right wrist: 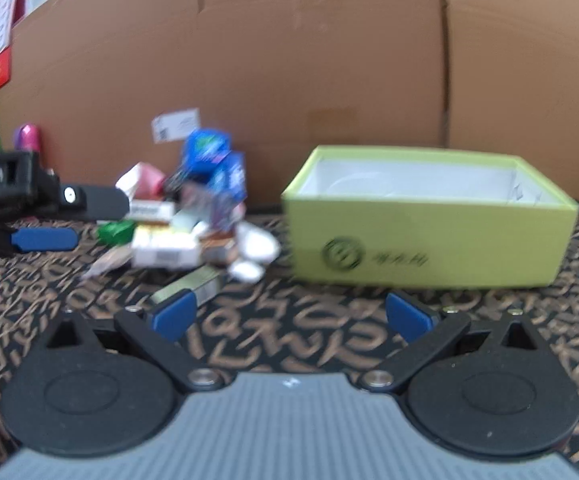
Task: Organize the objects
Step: 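Withdraw both tools from the lime-green box back to the pile, then grasp the olive-green bottle with the right tool while the left tool grasps the toothpick bag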
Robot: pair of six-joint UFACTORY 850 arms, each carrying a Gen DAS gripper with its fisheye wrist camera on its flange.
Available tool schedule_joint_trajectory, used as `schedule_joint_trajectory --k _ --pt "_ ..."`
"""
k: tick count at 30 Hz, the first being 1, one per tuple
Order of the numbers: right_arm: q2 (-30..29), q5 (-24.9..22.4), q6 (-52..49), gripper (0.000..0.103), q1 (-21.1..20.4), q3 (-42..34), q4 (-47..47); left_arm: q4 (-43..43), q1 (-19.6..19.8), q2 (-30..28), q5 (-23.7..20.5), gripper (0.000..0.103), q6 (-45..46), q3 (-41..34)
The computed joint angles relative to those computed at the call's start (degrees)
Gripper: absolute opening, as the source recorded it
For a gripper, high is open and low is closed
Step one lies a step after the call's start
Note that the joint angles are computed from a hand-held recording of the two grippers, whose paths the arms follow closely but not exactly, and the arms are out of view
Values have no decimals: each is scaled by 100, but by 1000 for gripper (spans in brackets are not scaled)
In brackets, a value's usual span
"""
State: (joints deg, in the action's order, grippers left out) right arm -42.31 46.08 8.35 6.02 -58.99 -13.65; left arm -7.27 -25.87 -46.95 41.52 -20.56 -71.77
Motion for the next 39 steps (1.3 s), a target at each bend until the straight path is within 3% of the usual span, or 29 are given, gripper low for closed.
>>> schedule_joint_trajectory --k 7,13,18,25,27,28,29,31,34,37,39 --pt "-211 -610 -72 103 353 -299 -110 -286 255 -42 -501 100 12 218" --pt "-284 -780 -467 103 634 -511 330 -1329 332 -97 -662 100 1252 71" --pt "-534 -1063 -783 93 825 -969 618 -921 478 -208 -888 100 1216 -170" --pt "-869 -1315 -1024 83 986 -1573 757 -220 742 -362 -1271 99 368 -540" --pt "-977 -1472 -1040 75 1015 -1770 879 33 796 -425 -1393 99 95 -680" --pt "-1018 -1542 -1061 63 1021 -1837 983 135 809 -470 -1462 99 37 -772" --pt "-1033 -1546 -1148 42 1024 -1848 1135 149 809 -520 -1541 99 83 -871" --pt "-1006 -1558 -823 25 955 -1792 912 76 804 -650 -1744 97 292 -1120" --pt "-888 -1476 -317 23 825 -1590 549 122 819 -872 -2020 94 404 -1518" --pt "-779 -1439 -229 23 748 -1411 454 -429 802 -1044 -2168 88 1079 -1834" --pt "-728 -1409 -30 23 703 -1319 274 -819 793 -1096 -2232 75 1547 -1944"
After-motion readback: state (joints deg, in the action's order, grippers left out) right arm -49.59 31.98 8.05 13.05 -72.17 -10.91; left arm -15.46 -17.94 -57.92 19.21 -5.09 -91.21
